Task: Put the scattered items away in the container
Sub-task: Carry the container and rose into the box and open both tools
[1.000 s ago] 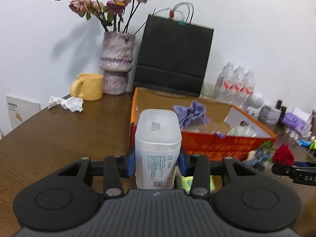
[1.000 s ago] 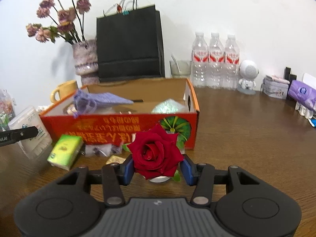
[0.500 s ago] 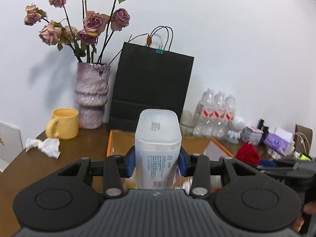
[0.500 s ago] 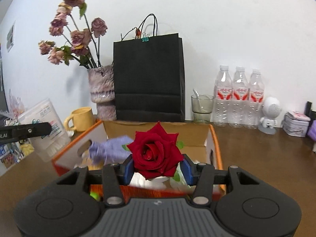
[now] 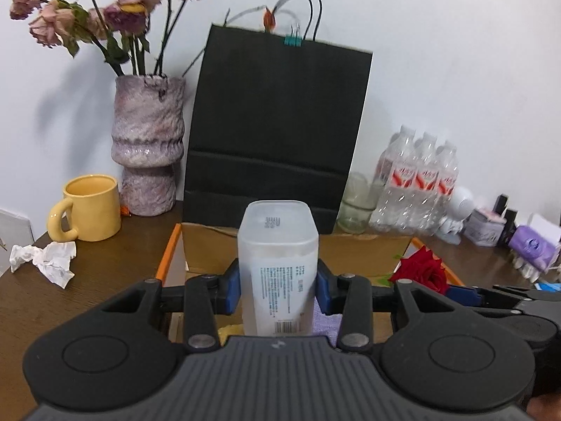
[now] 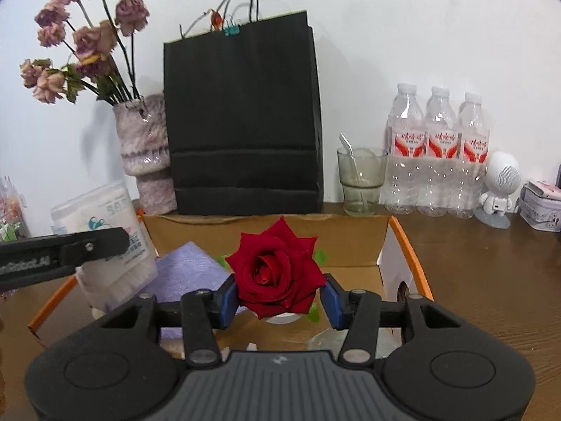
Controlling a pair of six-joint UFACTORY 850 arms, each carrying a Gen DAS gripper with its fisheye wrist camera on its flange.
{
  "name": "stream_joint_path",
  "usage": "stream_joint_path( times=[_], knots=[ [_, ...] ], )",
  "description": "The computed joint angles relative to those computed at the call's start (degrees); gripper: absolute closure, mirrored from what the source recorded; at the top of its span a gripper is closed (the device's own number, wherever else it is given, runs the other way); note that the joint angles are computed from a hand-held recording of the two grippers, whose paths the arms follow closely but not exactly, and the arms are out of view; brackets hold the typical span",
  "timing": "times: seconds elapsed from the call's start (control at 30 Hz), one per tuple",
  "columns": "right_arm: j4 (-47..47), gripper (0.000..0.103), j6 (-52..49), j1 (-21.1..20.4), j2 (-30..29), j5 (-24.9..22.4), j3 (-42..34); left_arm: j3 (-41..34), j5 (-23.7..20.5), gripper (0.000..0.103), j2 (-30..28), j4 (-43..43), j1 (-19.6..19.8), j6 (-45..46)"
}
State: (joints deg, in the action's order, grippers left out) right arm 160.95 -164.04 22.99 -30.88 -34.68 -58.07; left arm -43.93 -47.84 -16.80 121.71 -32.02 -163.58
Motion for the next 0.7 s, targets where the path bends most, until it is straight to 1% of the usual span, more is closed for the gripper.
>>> stream_joint_path(
  times=[0.1, 0.2, 0.27, 0.3, 0.33, 0.4, 0.43, 0.5, 0.6, 0.7],
  knots=[
    [-0.38, 0.055, 0.76, -0.05, -0.89, 1.26, -0.81, -1.99, 0.45, 0.062, -1.9, -1.46, 0.04, 1.77],
    [-1.17, 0.055, 1.92, -0.27, -1.38, 2.18, -1.39, -3.44, -0.03, 0.062, -3.15, -3.55, -0.45, 4.33],
    [-3.63, 0.052, 4.08, -0.6, -1.55, 3.08, -1.87, -4.1, -0.32, 0.06, -3.57, -4.94, -0.71, 6.11],
    [-5.03, 0.045, 5.42, -0.76, -1.63, 3.67, -2.17, -4.42, -0.5, 0.046, -3.71, -6.12, -0.92, 7.17],
    [-5.89, 0.023, 6.54, -0.9, -1.64, 4.2, -2.4, -4.64, -1.19, 0.02, -3.79, -7.66, -1.32, 8.38],
    [-5.34, 0.001, 6.52, -0.96, -1.21, 4.69, -2.28, -4.69, -4.82, 0.0, -3.97, -10.4, -2.57, 10.43],
    [-4.79, 0.0, 5.86, -0.98, -0.85, 4.62, -2.04, -4.53, -6.52, 0.0, -3.92, -11.19, -3.16, 11.54],
    [-4.49, 0.0, 5.44, -1.04, -0.13, 4.65, -1.61, -4.1, -7.68, 0.0, -3.35, -12.33, -3.88, 13.92],
    [-4.98, 0.0, 6.28, -1.05, 0.62, 5.24, -1.3, -3.35, -8.09, 0.0, -2.54, -13.68, -4.42, 14.9],
    [-4.86, 0.0, 5.93, -0.8, 1.03, 6.02, -1.14, -2.42, -7.21, 0.0, -1.53, -14.5, -4.6, 14.15]
  ],
)
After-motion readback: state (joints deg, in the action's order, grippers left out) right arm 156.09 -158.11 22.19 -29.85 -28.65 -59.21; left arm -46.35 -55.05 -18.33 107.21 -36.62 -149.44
